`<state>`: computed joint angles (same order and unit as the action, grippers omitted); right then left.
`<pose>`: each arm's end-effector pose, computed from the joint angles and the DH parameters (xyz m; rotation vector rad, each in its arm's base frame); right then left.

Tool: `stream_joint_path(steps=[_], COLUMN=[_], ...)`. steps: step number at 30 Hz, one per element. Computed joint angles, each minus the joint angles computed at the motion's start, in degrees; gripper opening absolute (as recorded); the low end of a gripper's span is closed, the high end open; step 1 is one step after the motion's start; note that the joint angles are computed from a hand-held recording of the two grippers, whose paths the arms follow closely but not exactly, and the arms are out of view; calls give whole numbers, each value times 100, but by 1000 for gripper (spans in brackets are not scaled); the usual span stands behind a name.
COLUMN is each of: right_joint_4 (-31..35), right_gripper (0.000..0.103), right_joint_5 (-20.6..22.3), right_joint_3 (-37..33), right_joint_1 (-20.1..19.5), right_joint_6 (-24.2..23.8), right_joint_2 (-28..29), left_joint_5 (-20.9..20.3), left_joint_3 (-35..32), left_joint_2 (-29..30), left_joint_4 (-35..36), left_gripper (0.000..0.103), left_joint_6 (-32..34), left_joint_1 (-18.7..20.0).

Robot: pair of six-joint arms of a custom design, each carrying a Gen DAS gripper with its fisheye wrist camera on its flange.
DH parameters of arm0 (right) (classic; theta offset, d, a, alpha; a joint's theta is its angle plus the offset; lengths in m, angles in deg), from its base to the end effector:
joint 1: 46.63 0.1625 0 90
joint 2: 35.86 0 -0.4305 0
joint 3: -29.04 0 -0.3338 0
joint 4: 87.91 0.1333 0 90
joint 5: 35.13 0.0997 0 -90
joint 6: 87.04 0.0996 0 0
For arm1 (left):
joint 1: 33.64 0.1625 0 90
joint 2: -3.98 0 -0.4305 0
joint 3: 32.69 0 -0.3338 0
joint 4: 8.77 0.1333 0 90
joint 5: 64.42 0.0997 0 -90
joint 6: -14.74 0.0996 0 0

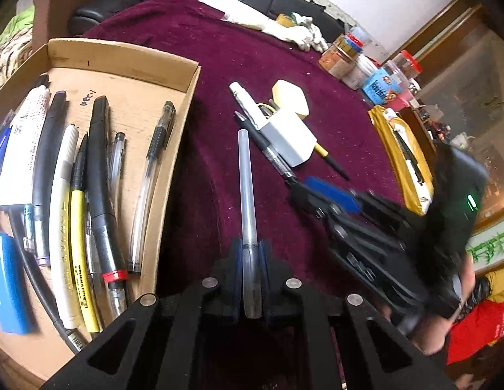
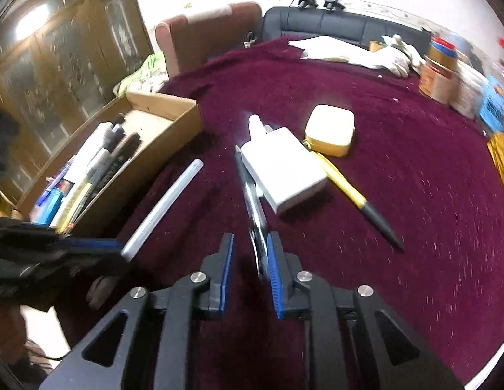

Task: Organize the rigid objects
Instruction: 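Grasp a silver pen with the left tool while the right tool grasps a black pen, then carry silver pen and black pen into the tray and open both tools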

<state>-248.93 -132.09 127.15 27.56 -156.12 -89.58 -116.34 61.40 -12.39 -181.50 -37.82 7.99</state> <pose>-0.0541 -0.6360 0.2323 1.1831 -2.4462 0.3630 -0.3118 -0.5376 -0.1117 -0.1382 2.6718 -0.7865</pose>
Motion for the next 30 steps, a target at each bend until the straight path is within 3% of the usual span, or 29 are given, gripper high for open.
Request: stream_joint_path(steps=[6,7,11,16,21,27,30], right_joint_4=[-505,-563,-756,-731,-77,-784,-602], right_gripper=[19,14,13,13,13,14,14], right_joint_5=[-392,-413,-349,-6,852,713,835], right_joint_3=[-41,17,503,1133,1311,1782,1744], right_joint_1=[152,156,7,-455,-1041,-1072,-1073], right_joint_6=[-123,-168,-347,-329,158,-36,134], right_joint_2=[351,326,-2,-697,-1285,-1346,-1390], left_joint_5=[-173,-157,-129,-392,-649,-470,-684], left_joint_3=[301,322,322,58,54,474,913], left_joint_2=[-109,-117,-89,57,23,-137,-326], left_joint_4=[-493,-492,-471,-519,-524,-484,-1014], left_gripper=[9,9,9,9,9,9,9], left_joint_6=[20,3,-21,212,327,4,-50], left_joint_1=[52,40,-41,-69,-248,-551,-543])
